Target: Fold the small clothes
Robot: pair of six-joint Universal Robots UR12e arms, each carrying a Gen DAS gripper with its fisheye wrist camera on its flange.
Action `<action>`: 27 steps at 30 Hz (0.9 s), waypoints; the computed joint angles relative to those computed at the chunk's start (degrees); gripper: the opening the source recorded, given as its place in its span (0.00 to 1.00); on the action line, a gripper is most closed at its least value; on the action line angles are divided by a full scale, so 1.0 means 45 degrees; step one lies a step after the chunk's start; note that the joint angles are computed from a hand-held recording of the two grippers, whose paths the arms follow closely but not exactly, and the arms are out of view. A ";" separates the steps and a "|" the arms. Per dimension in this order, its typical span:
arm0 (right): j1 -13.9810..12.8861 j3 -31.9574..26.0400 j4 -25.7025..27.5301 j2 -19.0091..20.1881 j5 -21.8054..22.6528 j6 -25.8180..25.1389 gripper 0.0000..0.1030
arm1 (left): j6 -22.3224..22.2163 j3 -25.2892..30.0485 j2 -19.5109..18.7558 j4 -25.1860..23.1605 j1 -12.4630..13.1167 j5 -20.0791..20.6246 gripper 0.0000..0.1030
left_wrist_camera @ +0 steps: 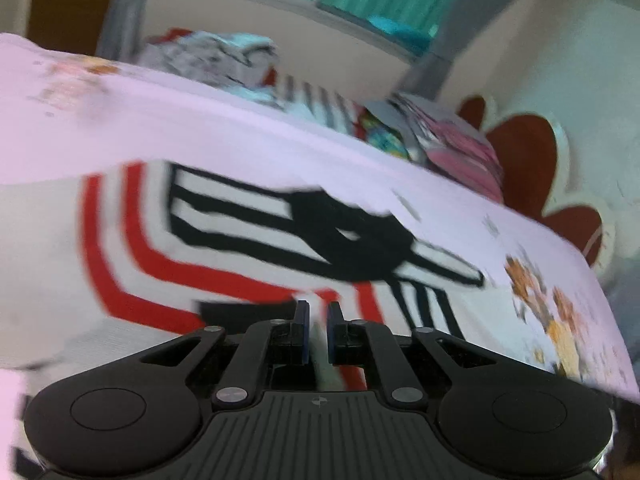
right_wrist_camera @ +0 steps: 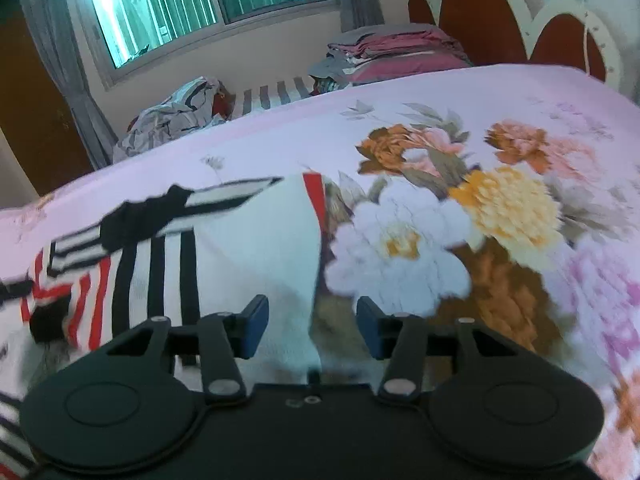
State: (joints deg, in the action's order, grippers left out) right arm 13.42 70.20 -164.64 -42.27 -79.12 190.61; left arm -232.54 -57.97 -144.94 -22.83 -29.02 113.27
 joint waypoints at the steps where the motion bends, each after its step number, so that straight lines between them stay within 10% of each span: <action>1: 0.0009 -0.0412 0.0243 0.0226 0.0015 0.0046 0.46 | 0.0198 0.0287 -0.0175 -0.0183 0.0003 -0.0218 0.06; 9: 0.0000 -0.3890 0.2281 0.2226 0.0510 0.0599 0.47 | 0.0136 0.0542 -0.0520 -0.0872 0.0113 -0.0685 0.05; 13: 0.0012 -0.5131 0.2991 0.2903 0.0520 0.0824 0.23 | 0.0026 0.0196 -0.0397 -0.0566 0.0130 -0.0760 0.05; 19: 0.0183 -0.5105 0.2361 0.3033 -0.0978 -0.0001 0.10 | 0.0088 0.0467 -0.0488 -0.0932 0.0121 -0.0685 0.05; 27: 0.0389 -0.3773 0.1067 0.2144 -0.0762 -0.1250 0.25 | 0.0001 0.1097 -0.0655 -0.1380 0.0046 -0.0377 0.06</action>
